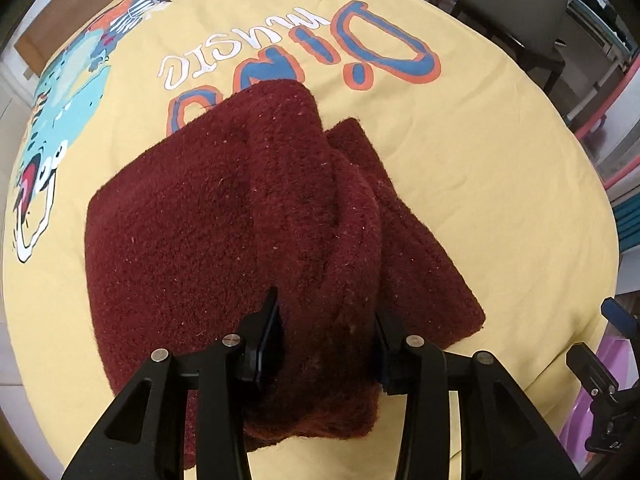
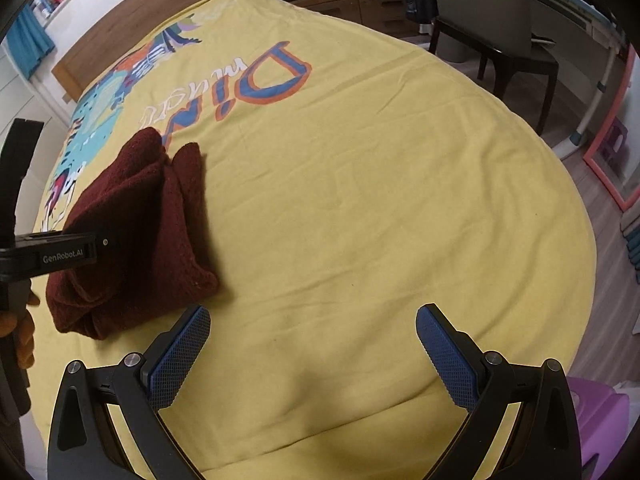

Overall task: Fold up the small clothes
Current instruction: 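Lay the folded end down and open the left gripper, then grasp the folded bundle edge with the right gripper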

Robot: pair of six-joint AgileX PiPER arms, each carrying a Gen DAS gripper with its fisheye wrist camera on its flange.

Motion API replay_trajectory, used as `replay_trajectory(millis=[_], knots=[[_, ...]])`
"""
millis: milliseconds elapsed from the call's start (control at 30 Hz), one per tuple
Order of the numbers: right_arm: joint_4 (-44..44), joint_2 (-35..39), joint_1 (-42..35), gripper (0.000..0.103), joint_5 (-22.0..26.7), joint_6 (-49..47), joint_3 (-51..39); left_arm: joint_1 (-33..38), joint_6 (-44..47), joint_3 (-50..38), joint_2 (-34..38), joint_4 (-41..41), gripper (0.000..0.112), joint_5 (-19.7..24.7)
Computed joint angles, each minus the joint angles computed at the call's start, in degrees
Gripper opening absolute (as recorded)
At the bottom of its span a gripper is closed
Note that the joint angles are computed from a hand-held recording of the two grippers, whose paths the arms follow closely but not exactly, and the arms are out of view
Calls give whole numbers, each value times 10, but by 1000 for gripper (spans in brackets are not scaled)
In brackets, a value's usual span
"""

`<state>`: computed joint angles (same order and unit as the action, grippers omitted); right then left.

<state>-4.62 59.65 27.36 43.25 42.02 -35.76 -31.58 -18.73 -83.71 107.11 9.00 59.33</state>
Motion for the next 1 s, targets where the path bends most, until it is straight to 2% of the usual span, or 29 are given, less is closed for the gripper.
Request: replay_trajectory(millis=[167, 200, 267, 300, 333, 400, 500, 700, 833, 1000], knots=[[-27, 6, 20, 103, 20, 26, -11, 14, -3, -21, -2, -22, 40, 29], [-33, 7, 23, 103, 24, 29, -13, 17, -2, -20, -9, -24, 45, 32], [-41, 9, 28, 103, 30, 35, -17, 20, 1, -17, -22, -27, 66, 38], [-42, 9, 29, 103, 31, 37, -19, 23, 2, -12, -33, -31, 83, 37], [-42, 9, 29, 103, 32, 37, -19, 24, 4, -10, -40, -31, 92, 38], [-45, 10, 34, 103, 34, 40, -23, 25, 7, -4, -60, -25, 92, 40], [-53, 12, 46, 103, 43, 50, -34, 31, 19, 0, -87, -26, 102, 50], [-74, 34, 83, 103, 66, 54, -89, 66, 43, 23, -164, -32, 102, 51], [-75, 83, 107, 103, 86, 28, -163, 118, 76, 41, -206, -54, 102, 60], [-53, 179, 120, 103, 124, -29, -305, 186, 113, 103, -260, -44, 102, 60]])
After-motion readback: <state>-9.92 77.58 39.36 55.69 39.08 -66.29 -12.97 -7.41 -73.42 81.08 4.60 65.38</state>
